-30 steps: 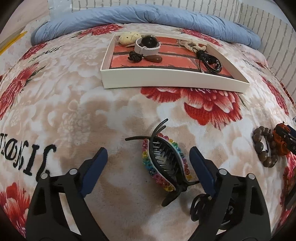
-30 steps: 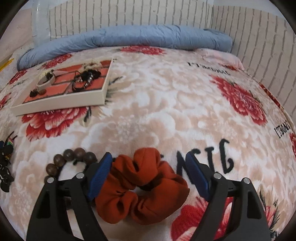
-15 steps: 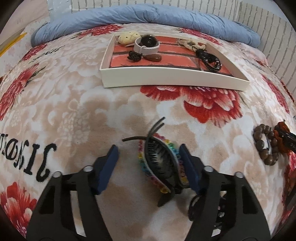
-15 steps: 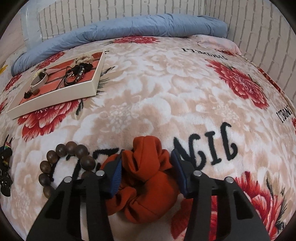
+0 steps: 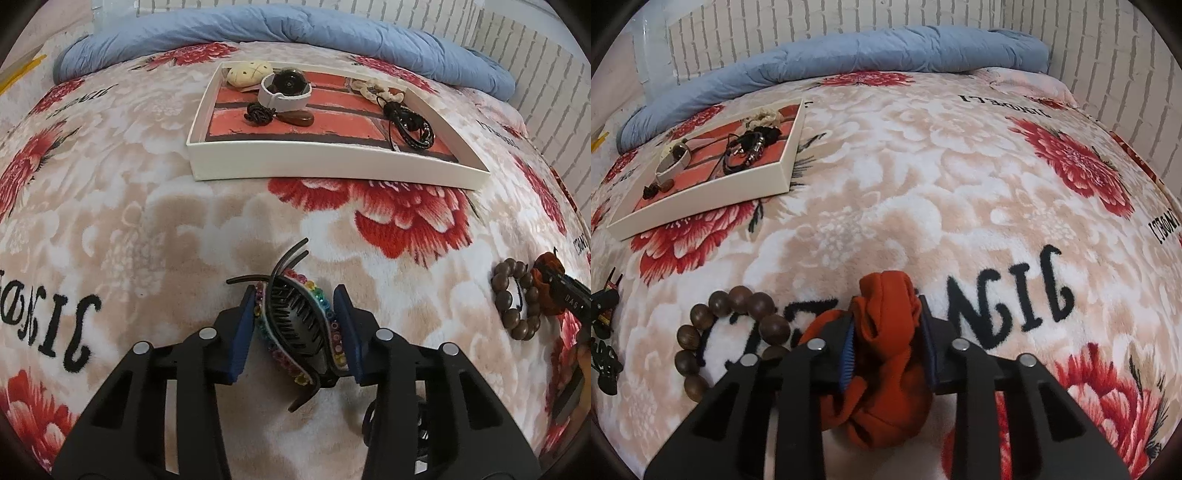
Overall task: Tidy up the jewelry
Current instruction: 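Carry the claw clip into the tray with the left tool while the right tool drops the orange scrunchie there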
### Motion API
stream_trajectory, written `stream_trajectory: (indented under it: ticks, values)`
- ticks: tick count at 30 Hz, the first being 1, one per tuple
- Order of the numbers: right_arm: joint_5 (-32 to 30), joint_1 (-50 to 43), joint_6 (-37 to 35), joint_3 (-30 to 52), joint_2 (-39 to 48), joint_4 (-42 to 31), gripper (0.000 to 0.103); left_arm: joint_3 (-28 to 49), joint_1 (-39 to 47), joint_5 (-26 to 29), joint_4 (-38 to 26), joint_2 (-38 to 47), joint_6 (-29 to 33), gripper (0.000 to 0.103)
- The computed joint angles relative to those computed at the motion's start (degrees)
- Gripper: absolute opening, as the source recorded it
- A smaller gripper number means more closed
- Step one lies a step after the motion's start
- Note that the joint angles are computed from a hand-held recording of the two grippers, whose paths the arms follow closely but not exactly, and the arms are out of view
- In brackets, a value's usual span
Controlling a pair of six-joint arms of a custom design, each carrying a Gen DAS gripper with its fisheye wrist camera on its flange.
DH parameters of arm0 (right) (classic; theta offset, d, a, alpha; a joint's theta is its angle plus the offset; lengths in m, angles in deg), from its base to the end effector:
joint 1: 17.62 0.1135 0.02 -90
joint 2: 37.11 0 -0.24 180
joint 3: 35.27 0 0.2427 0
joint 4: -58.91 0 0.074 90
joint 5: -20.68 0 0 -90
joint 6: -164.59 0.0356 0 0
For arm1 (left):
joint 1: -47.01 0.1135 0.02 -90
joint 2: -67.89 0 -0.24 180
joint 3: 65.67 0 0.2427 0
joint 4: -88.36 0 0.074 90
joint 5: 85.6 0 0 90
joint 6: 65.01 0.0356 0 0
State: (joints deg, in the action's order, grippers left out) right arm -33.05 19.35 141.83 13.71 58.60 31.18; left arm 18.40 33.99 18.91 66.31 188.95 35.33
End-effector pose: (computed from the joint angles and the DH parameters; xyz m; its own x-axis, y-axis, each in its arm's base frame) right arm 0.2026 0.1262 0.0766 -0.6281 0.4577 -0.6292 0.5712 0.8204 0.0265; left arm 0.3814 -0.0973 0.0801 -0.7602 0.3541 -0.5446 0.4881 0.8647 -0.1190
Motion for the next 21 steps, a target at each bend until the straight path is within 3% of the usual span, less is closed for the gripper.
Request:
stream_trajectory:
  ticks: [21]
  values:
    - [6.27, 1.86, -0.96, -1.53, -4.42, 1.83, 0.024, -2.48, 1.53, 0.26, 3.37, -2.99, -0.08, 0.04]
